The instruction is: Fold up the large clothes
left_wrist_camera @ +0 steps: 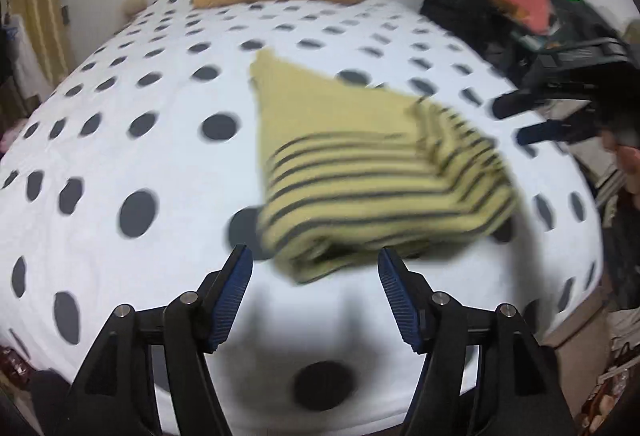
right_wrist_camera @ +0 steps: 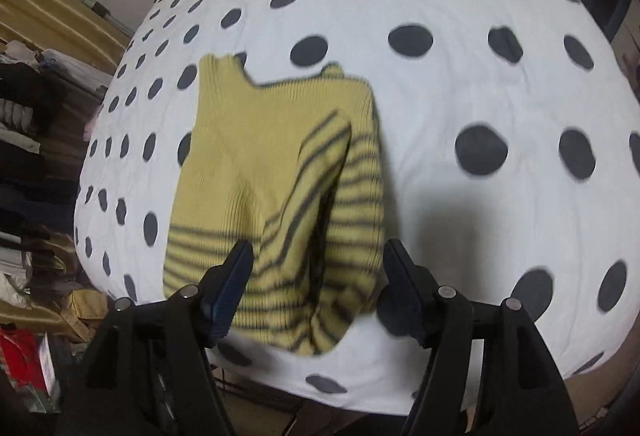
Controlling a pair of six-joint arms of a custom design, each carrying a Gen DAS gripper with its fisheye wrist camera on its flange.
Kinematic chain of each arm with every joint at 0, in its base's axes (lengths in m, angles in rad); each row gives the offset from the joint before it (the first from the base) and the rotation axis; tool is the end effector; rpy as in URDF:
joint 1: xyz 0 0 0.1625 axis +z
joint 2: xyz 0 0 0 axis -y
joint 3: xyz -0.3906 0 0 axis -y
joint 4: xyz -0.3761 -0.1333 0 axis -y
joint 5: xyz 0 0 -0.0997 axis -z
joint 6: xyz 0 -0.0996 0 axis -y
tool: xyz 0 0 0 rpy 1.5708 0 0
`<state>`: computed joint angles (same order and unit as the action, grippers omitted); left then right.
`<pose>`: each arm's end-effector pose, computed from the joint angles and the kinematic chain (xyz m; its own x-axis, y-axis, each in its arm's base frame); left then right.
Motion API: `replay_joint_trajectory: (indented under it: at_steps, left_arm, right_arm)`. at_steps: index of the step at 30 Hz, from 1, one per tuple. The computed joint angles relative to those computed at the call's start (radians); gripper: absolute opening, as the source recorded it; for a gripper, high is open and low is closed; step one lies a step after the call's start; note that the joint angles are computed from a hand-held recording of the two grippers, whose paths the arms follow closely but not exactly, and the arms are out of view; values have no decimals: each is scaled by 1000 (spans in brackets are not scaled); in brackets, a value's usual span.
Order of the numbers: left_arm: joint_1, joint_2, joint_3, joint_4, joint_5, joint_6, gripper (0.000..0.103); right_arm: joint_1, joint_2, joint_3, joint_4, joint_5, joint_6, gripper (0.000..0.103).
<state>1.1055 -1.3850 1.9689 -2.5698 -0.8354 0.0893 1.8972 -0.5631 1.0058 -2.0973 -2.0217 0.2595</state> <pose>-0.0486 -0.5429 0.3117 -0.7444 0.1635 -0.6474 0.4789 0.8064 -0.3469 0.3343 -0.7071 0.1289 -0.9173 -0.0033 0.3982 -0.0871 0.9775 -0.1923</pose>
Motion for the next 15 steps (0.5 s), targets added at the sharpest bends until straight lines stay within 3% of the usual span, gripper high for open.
replay_joint_trajectory:
  at_steps: [3,5,8,10,11,12,15]
  left_arm:
    - [36,-9,-1,16,-6,9,66]
    - [56,-9,-13,19,-49,-6,66]
    - [119,-6,-83,92,-250,-113,66]
    - [166,13,-131,151,-380,-166,66]
    - [180,28,-154,180,-411,-186,66]
    - [184,42,-165,189,-409,-196,66]
    - [172,97,-186,185,-332,-197,66]
  right_arm:
    - [-10,-35,113,-73,58,19,68]
    - [-5,-18,129,-93,50,18,68]
    - [10,15,125,-120,37,-41,67]
    - [16,39,106,-107,24,-50,57]
    - [18,55,87,-88,8,-49,44]
    - [17,66,72,-72,-2,-51,29]
    - [7,69,65,-76,1,-44,23]
